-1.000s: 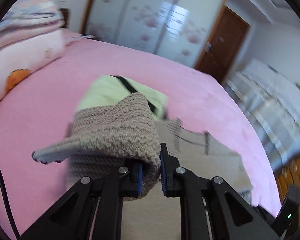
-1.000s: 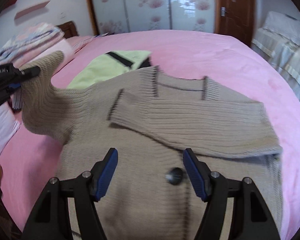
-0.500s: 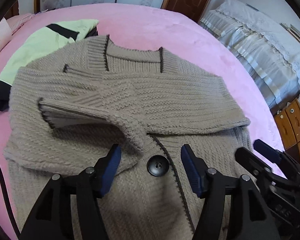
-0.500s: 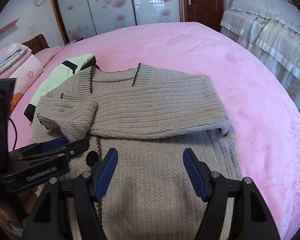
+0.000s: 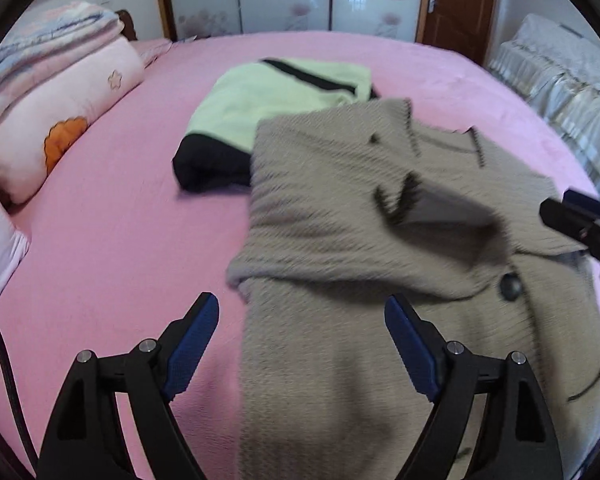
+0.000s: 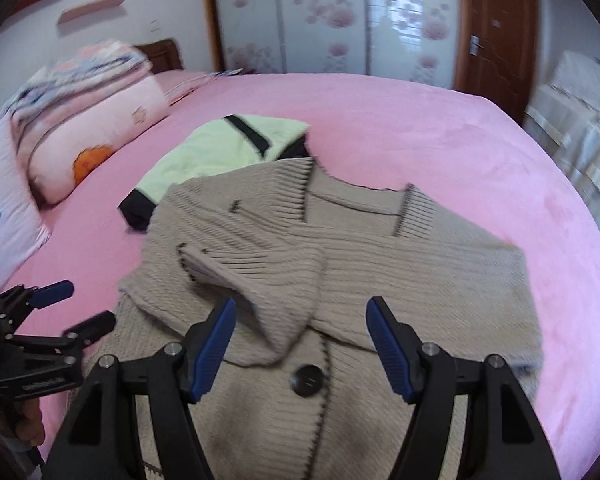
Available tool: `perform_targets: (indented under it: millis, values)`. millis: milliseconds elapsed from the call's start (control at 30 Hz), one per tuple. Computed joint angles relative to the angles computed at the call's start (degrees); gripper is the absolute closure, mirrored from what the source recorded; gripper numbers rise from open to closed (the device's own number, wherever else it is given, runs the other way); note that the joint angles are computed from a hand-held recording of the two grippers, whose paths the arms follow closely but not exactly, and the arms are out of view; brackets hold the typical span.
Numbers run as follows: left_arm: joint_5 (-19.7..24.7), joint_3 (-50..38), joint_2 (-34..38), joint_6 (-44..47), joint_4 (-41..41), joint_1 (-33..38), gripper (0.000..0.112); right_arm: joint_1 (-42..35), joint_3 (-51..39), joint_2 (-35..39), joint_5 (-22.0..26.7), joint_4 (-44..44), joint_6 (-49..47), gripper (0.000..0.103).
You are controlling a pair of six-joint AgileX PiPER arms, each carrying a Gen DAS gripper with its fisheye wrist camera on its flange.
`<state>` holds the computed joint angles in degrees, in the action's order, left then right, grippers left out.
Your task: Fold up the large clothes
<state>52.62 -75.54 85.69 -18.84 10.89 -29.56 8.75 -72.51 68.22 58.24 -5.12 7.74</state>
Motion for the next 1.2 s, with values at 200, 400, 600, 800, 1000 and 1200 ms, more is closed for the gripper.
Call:
perform_targets:
  millis: [200, 400, 600, 800, 1000, 1200]
  values:
    - [-2.94, 0.51, 6.06, -0.94, 4.32, 0.19, 0.028, 12.21, -3.76, 11.6, 1.27, -15.21, 4.7, 0.035]
    - [-3.08, -4.05, 11.64, -4.46, 7.8, -1.37, 0.028, 9.17, -10.55, 20.8, 7.27, -14.31, 1.5, 0.096]
    - [-2.99, -6.26, 13.48, -4.14, 3.89, -0.05, 0.052, 3.51, -26.23, 16.78, 8.27, -1.48, -8.2, 0.096]
    - [-5.49, -5.25, 12.54, -7.12, 3.93, -1.38, 0.061, -9.45, -35.28, 16.11, 2.57, 8.65, -9.79, 0.096]
    - [-3.15, -6.7, 15.52, -7.64, 5.63, -4.08, 0.061, -22.41, -17.85, 19.77, 2.11, 8.76, -6.62, 0.087]
    - [-1.65, -5.58, 12.66, 4.7, -2.82, -1.79, 0.052, -40.5, -5.26, 20.3, 6.41, 22.78, -16.27, 0.085]
